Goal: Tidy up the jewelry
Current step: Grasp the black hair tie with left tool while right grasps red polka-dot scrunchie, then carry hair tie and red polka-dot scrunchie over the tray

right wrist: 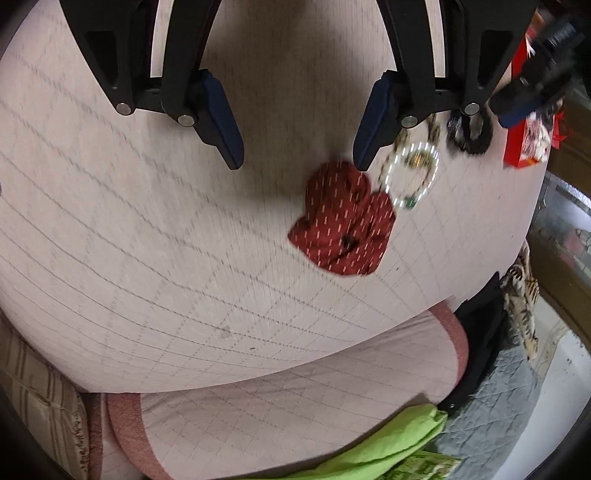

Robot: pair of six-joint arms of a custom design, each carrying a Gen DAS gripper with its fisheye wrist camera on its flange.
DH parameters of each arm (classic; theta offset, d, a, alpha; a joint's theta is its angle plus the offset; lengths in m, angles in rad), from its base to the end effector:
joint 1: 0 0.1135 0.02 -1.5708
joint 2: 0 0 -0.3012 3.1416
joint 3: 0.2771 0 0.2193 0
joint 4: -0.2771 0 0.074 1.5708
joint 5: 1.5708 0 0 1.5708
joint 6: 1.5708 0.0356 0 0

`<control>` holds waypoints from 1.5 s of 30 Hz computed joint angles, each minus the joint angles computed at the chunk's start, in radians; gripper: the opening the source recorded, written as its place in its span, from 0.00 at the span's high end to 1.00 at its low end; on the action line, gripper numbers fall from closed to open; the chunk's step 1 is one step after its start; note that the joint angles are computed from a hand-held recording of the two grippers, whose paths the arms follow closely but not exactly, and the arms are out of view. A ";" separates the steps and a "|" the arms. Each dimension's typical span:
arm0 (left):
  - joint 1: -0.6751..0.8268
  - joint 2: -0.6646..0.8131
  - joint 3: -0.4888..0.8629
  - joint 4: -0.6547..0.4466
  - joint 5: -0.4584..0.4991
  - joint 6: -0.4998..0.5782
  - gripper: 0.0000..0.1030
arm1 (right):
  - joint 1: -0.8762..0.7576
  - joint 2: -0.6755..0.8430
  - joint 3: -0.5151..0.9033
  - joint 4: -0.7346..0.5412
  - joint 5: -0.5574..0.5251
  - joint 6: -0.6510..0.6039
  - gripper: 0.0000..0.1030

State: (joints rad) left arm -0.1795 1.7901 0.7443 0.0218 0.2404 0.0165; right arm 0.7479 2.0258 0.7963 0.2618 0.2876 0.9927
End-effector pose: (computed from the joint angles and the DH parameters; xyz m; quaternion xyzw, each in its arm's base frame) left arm 0.2933 -0.0618 0.1623 0.1258 0.9482 -0.1369 0.2578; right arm 0.2567 0.2244 0.1163 0.1576 0.9328 0.1365 0.2941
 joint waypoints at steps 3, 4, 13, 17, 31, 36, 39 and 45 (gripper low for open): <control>-0.001 0.051 0.040 -0.003 0.014 0.004 0.53 | -0.043 0.038 0.044 0.000 -0.036 -0.032 0.36; -0.002 0.064 0.050 -0.002 0.017 0.003 0.53 | -0.054 0.046 0.051 0.005 -0.045 -0.039 0.36; 0.006 0.101 0.067 -0.019 0.055 0.010 0.93 | -0.073 0.096 0.122 -0.004 -0.072 -0.059 0.84; 0.010 0.034 0.029 -0.033 0.063 0.016 0.93 | -0.066 0.056 0.068 0.038 -0.094 -0.023 0.91; 0.212 -0.429 -0.110 -0.268 0.205 0.128 0.93 | 0.203 -0.239 -0.179 0.005 0.119 0.210 0.92; 0.428 -0.541 -0.123 -0.405 0.299 0.273 0.93 | 0.369 -0.274 -0.158 -0.111 0.225 0.317 0.92; 0.586 -0.557 -0.113 -0.486 0.365 0.384 0.93 | 0.447 -0.270 -0.129 -0.156 0.257 0.359 0.92; 0.867 -0.474 -0.069 -0.560 0.438 0.550 0.93 | 0.537 -0.241 -0.054 -0.213 0.281 0.401 0.92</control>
